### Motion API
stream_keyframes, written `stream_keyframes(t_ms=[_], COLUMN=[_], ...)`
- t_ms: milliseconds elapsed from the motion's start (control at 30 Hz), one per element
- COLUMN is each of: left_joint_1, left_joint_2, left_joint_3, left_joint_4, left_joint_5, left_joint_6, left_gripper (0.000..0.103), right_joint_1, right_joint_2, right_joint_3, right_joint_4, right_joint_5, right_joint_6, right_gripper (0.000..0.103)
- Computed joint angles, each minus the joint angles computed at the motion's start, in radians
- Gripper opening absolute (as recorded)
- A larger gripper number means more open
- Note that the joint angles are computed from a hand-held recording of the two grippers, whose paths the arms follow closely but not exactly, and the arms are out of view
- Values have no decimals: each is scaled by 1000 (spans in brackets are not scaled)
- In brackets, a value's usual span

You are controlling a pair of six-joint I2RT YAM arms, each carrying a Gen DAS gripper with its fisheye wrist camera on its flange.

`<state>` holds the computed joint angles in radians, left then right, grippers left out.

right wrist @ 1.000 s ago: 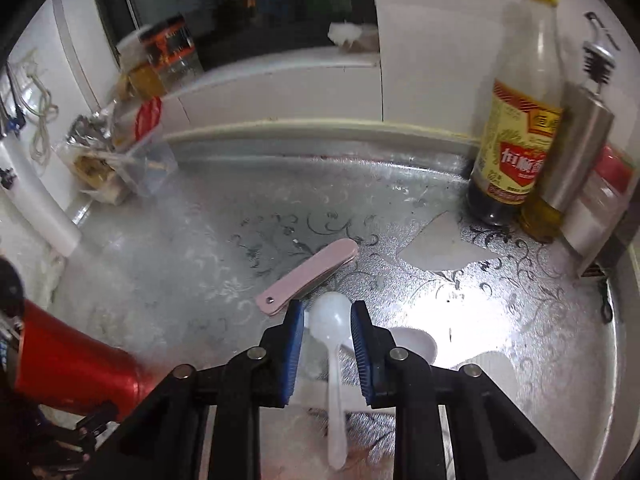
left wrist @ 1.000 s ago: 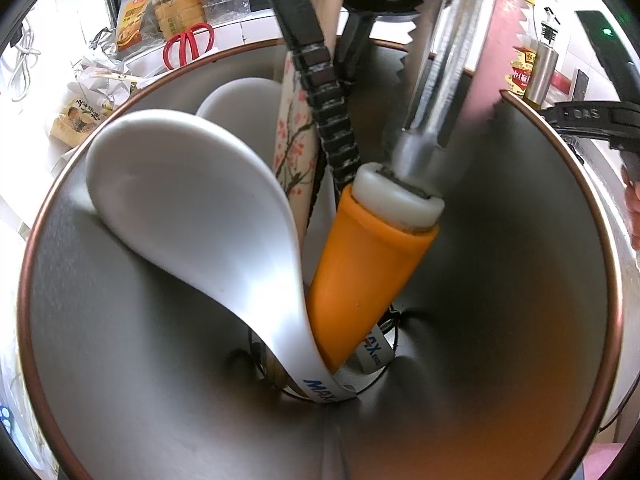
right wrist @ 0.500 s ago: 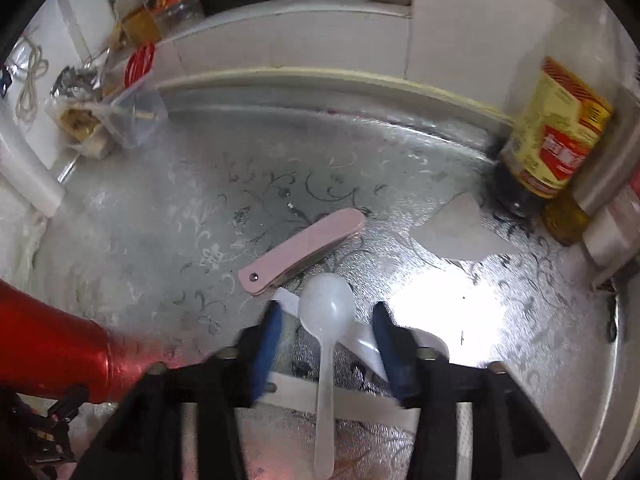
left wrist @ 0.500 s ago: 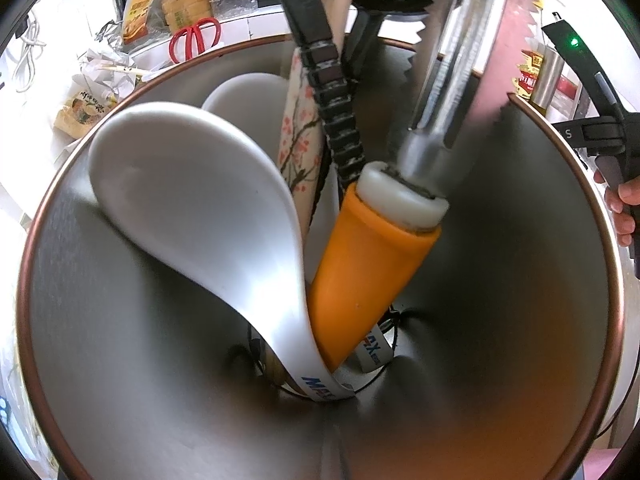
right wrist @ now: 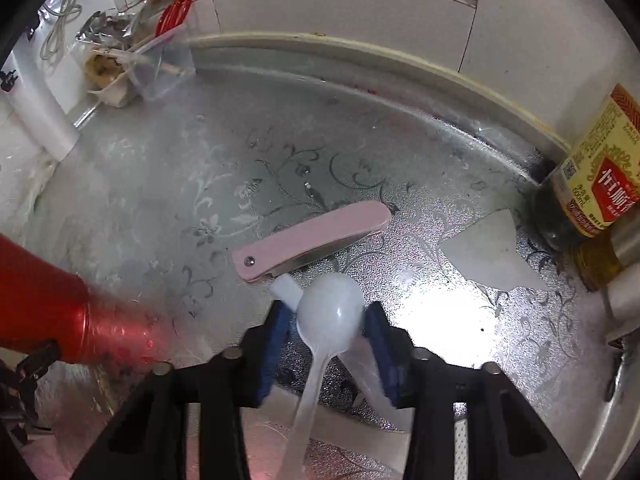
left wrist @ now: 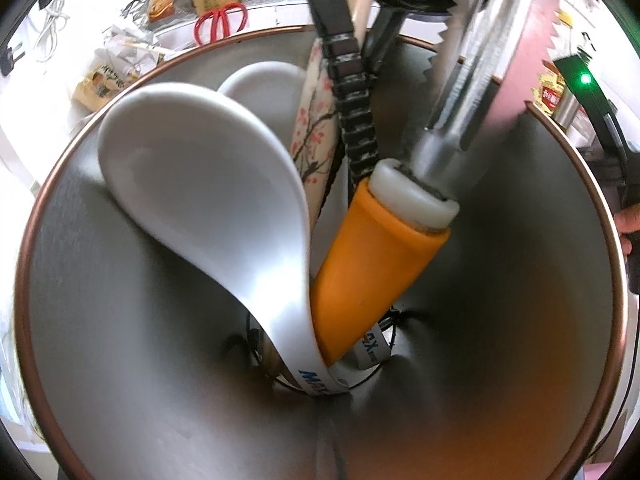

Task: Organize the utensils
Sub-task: 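Lift the small white spoon with the right tool toward the holder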

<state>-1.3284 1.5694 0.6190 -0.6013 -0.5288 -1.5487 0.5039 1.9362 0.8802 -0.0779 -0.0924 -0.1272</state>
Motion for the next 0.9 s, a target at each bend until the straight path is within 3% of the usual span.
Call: stream_keyframes(t_ms=[333, 600, 900], left_joint_1=[8, 24, 21], left_joint_2=[-4, 19, 50], left_joint_3=[-3, 6, 18], left_joint_4=[-13, 5, 14], left_joint_5=[31, 25, 9], left_joint_6=[-36, -19, -8], left_gripper=[90, 90, 90], right_joint_1=[-77, -178, -253], right_joint_2=[-70, -365, -712], right_joint_3=[-90, -308, -493], right_joint_4=[75, 178, 181], right_joint_5=[-106, -216, -293], right_joint_6=[-62, -26, 85], right_gripper=[36, 36, 36])
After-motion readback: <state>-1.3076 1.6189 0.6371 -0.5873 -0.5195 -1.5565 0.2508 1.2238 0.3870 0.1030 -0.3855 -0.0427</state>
